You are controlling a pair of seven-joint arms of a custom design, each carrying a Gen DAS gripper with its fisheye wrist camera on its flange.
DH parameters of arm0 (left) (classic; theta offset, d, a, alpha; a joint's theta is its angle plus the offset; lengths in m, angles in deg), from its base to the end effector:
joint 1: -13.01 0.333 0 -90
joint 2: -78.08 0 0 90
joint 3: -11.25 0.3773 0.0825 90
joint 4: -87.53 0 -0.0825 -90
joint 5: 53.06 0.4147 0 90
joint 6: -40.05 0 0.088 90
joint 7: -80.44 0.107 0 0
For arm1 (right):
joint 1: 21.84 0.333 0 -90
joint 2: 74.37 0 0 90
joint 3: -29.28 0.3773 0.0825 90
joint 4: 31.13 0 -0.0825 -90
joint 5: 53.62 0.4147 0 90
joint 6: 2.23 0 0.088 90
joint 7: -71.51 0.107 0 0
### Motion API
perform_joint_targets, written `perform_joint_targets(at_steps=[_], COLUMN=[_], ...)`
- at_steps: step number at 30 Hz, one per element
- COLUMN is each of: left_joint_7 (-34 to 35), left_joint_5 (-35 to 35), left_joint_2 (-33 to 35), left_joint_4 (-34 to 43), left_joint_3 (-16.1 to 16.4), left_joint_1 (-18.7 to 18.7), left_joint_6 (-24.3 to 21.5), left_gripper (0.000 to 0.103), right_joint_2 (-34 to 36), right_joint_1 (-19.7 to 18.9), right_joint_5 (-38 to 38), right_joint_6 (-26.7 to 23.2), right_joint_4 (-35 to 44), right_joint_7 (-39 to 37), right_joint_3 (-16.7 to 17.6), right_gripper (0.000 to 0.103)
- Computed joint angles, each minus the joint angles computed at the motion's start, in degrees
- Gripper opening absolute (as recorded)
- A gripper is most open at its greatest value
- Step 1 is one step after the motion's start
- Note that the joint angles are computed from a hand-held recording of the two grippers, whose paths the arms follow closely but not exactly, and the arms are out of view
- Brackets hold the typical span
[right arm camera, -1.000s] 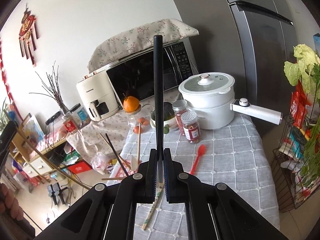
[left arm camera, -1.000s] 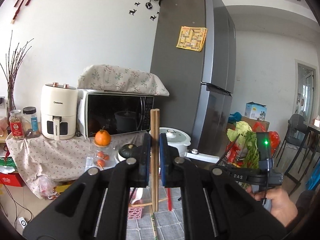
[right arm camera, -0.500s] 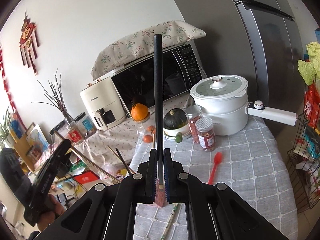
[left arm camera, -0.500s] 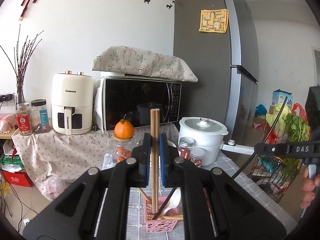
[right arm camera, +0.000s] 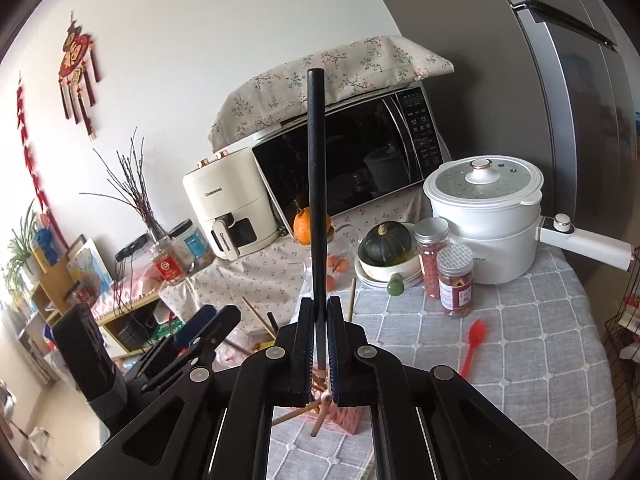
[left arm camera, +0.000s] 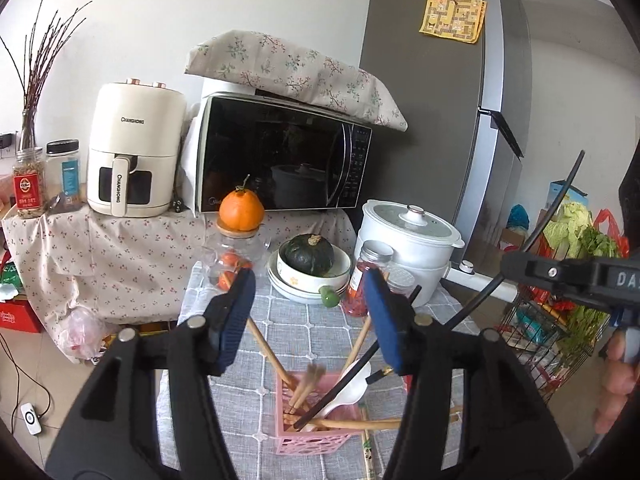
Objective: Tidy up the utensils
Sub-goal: 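Drop the wooden chopsticks into the pink basket with the left tool while the right tool carries the black chopstick, then lower the black chopstick into the pink basket and open the right tool, then move both tools back toward the green-labelled chopsticks on the cloth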
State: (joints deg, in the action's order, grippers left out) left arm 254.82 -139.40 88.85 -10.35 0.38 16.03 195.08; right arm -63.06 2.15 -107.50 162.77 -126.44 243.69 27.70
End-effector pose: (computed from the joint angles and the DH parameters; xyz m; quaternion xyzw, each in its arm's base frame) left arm 0.6974 -0.0497 0.5939 -0.4487 0.6689 -0.5511 0.2180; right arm 0.6346 0.3140 0.6433 -0.5176 0.6654 -0.2601 0.4709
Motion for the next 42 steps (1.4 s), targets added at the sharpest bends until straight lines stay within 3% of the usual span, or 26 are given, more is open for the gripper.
perform_joint_targets(at_steps=[7,17,20,22,25,29,35,38,42], left_joint_7=[-14.97,-25.75,-27.76,-28.76,-29.61,-31.02,-35.05,-35.99,-34.87], left_joint_5=[13.07,25.27,27.3,28.19,28.99,29.84,32.48,33.83,33.75], left_joint_2=[-1.06,0.0,0.17,0.2,-0.2,-1.03,-1.82,-2.25,-3.08], left_joint_4=[-1.57,-1.28,-1.22,-1.21,-1.68,-2.6,-3.41,-4.23,-5.56], left_joint_3=[1.68,2.05,1.97,1.93,1.91,2.24,3.21,3.53,3.81], left_joint_1=[0.77,1.9,2.37,2.75,3.13,3.37,3.71,3.78,3.98], left_joint_6=[-3.1,-4.53,-4.88,-5.51,-5.94,-6.5,-9.46,-10.61,-11.38], left_gripper=[0.075,0.082,0.084,0.086,0.091,0.096,0.098,0.101,0.102], right_joint_2=[4.75,9.99,10.01,9.22,7.03,2.9,-3.94,-6.63,-7.99], right_joint_1=[-0.99,-1.97,-2.84,-3.16,-1.52,2.51,7.22,6.37,3.93], right_joint_5=[10.4,25.03,29.87,32.21,31.83,24.98,4.47,-0.3,3.08], right_joint_6=[-2.65,-2.52,0.13,2.85,5.95,8.51,8.73,6.33,1.48], right_joint_4=[4.58,8.16,7.14,5.58,2.8,-1.78,-8.84,-12.09,-14.91], right_joint_7=[-12.64,-25.32,-27.59,-28.01,-25.66,-16.39,7.01,12.3,8.21], right_joint_3=[1.8,3.04,3.82,3.8,1.18,-5.0,-12.99,-12.26,-8.52], right_gripper=[0.006,0.007,0.011,0.022,0.032,0.046,0.062,0.066,0.072])
